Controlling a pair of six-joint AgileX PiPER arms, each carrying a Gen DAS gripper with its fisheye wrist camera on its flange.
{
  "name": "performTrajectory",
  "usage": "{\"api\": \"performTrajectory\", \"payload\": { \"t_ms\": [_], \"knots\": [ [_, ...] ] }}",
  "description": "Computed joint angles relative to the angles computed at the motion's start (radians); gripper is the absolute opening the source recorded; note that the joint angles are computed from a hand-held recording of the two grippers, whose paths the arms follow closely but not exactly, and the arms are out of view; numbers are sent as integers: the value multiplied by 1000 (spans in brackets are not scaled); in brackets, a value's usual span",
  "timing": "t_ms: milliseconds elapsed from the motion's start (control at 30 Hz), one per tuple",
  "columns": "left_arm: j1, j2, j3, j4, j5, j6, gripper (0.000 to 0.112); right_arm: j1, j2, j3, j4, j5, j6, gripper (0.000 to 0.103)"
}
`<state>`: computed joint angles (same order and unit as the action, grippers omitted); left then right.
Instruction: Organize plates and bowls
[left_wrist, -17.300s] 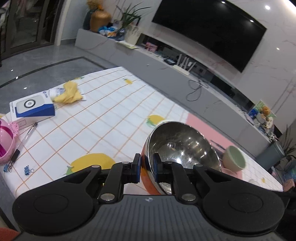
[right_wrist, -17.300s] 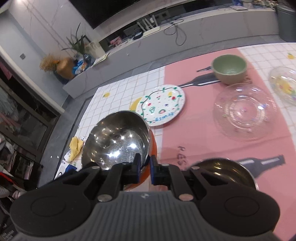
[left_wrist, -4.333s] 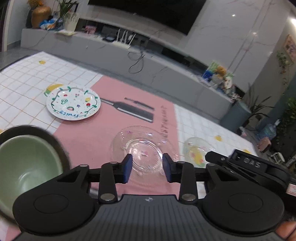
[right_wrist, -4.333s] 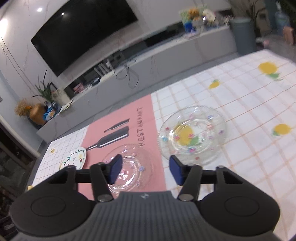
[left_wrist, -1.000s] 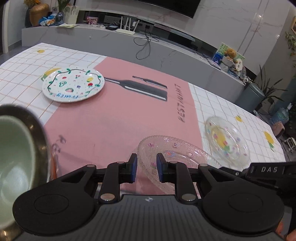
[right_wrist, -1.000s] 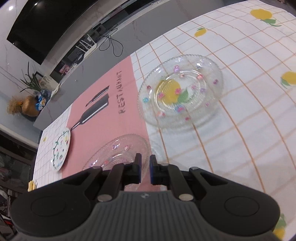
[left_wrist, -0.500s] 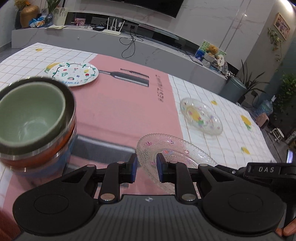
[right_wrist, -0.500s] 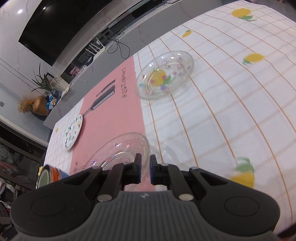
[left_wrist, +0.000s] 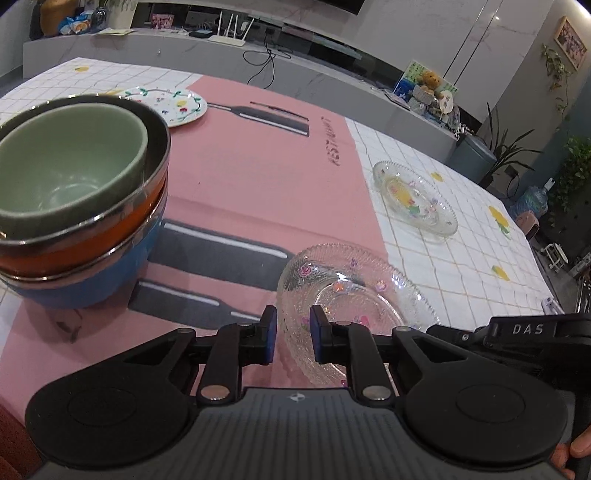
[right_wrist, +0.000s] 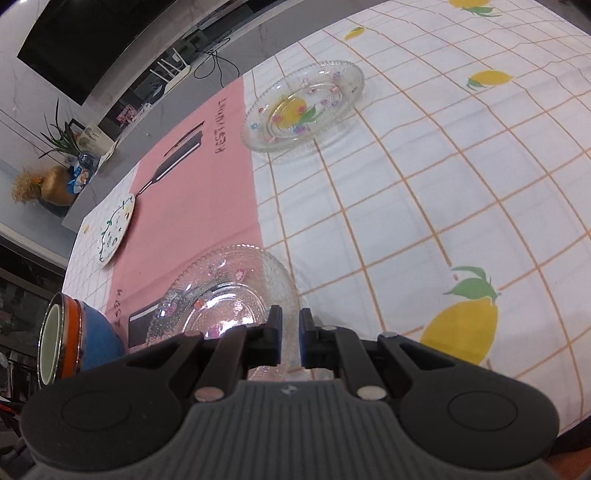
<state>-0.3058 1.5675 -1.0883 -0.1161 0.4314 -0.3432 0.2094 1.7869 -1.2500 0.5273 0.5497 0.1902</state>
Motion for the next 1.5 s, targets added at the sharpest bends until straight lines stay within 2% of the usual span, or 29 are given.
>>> {"api": "performTrajectory", "payload": {
  "t_ms": [133, 267, 433, 667, 733, 800, 867, 933, 1000, 1033, 1100, 1233, 1267, 1400, 1500],
  "knots": [
    [5, 17, -9, -4, 12, 9, 21, 5, 1, -3, -16, 1, 6, 7],
    [-21, 25, -25, 99, 47, -69, 19, 6, 10, -13, -18, 16, 8, 7],
    [-29, 26, -33, 132, 62, -99, 20, 14, 16, -32, -51, 29, 49, 10],
    [-70, 22, -39, 307, 71, -242, 22, 6, 11, -30, -42, 6, 73, 14],
    [-69, 8, -27, 302, 45, -226, 27, 20, -4, -23, -93, -29, 117, 19],
    [-70, -6, -26, 291, 34, -200, 30, 54, -24, -18, -233, -74, 218, 21],
    [-61, -25, -32, 241, 23, -140, 33, 84, -44, -9, -326, -123, 275, 28],
    [-42, -37, -64, 154, 32, -41, 33, 96, -57, 0, -316, -169, 257, 39],
    [-20, -50, -106, 96, 52, 26, 33, 109, -48, -22, -287, -182, 217, 39],
    [-1, -54, -132, 45, 61, 79, 33, 116, -35, -48, -283, -175, 199, 43],
    [40, -46, -203, -50, 107, 184, 36, 140, -4, -111, -356, -162, 244, 52],
    [148, 8, -387, -185, 236, 357, 37, 175, 58, -236, -420, -132, 223, 54],
    [173, 28, -437, -190, 262, 378, 38, 179, 71, -261, -406, -121, 200, 54],
    [256, 145, -672, -156, 387, 426, 39, 159, 135, -359, -150, -62, 10, 55],
    [309, 228, -799, -142, 436, 490, 44, 158, 220, -502, -114, 24, 10, 55]
  ]
}}
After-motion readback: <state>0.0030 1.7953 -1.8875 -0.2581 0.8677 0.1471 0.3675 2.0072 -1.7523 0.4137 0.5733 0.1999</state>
